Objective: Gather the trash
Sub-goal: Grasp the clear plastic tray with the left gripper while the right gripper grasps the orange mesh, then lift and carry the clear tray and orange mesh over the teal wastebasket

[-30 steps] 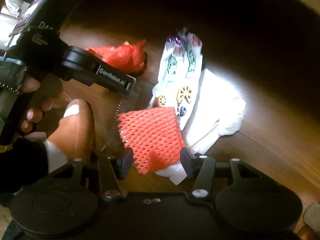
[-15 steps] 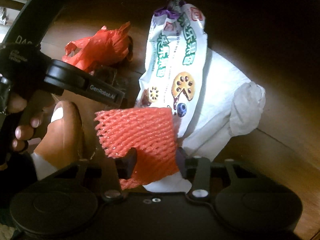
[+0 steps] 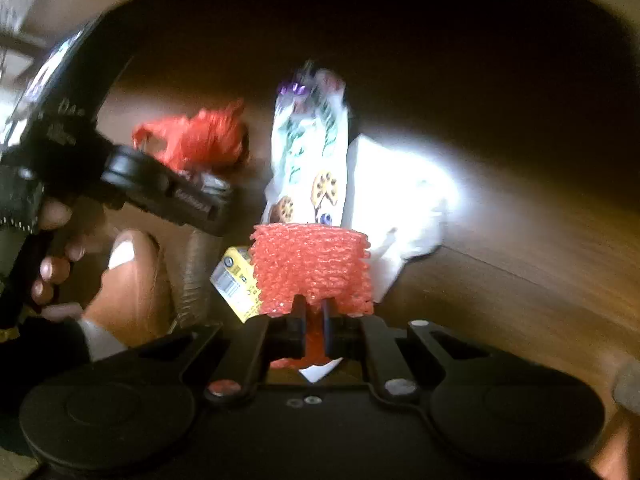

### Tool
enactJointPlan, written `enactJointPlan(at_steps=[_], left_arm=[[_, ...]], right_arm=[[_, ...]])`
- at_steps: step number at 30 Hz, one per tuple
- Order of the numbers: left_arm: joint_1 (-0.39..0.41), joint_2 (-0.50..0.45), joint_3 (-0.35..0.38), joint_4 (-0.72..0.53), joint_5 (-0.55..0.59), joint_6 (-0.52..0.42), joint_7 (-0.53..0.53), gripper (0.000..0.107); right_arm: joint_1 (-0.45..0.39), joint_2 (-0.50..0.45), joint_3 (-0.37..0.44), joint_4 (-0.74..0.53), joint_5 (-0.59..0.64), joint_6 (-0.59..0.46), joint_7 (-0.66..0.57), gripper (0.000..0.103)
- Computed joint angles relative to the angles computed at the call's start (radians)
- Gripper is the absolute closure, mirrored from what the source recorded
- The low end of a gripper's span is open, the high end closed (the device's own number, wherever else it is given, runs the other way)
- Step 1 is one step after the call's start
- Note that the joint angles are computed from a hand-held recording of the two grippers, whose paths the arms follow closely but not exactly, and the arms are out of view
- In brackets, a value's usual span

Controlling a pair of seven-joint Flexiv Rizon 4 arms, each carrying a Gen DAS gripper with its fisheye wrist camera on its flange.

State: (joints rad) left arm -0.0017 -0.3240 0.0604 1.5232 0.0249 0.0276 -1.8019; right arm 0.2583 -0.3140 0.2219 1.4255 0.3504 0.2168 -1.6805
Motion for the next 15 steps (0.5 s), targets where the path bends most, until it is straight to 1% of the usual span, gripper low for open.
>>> enactJointPlan(at_steps=[7,11,13,15], left_arm=[[-0.025,0.052,-0.018,-0.113,0.018,-0.077,-0.02,0.068],[-0.037,0.106,-0.029,-0.164,0.011,-0.1,-0.021,0.068],[-0.038,0.129,-0.035,-0.196,-0.004,-0.103,-0.017,0.068],[-0.045,0.161,-0.042,-0.201,-0.019,-0.08,-0.006,0.068]], right_arm=[[-0.02,0.095,-0.031,-0.029,-0.031,-0.003,0.088,0.095],[-0.035,0.151,-0.044,-0.063,-0.024,-0.01,0.121,0.095],[-0.044,0.189,-0.052,-0.075,-0.017,-0.012,0.131,0.095],[-0.052,0.228,-0.061,-0.083,-0.012,-0.013,0.141,0.095]])
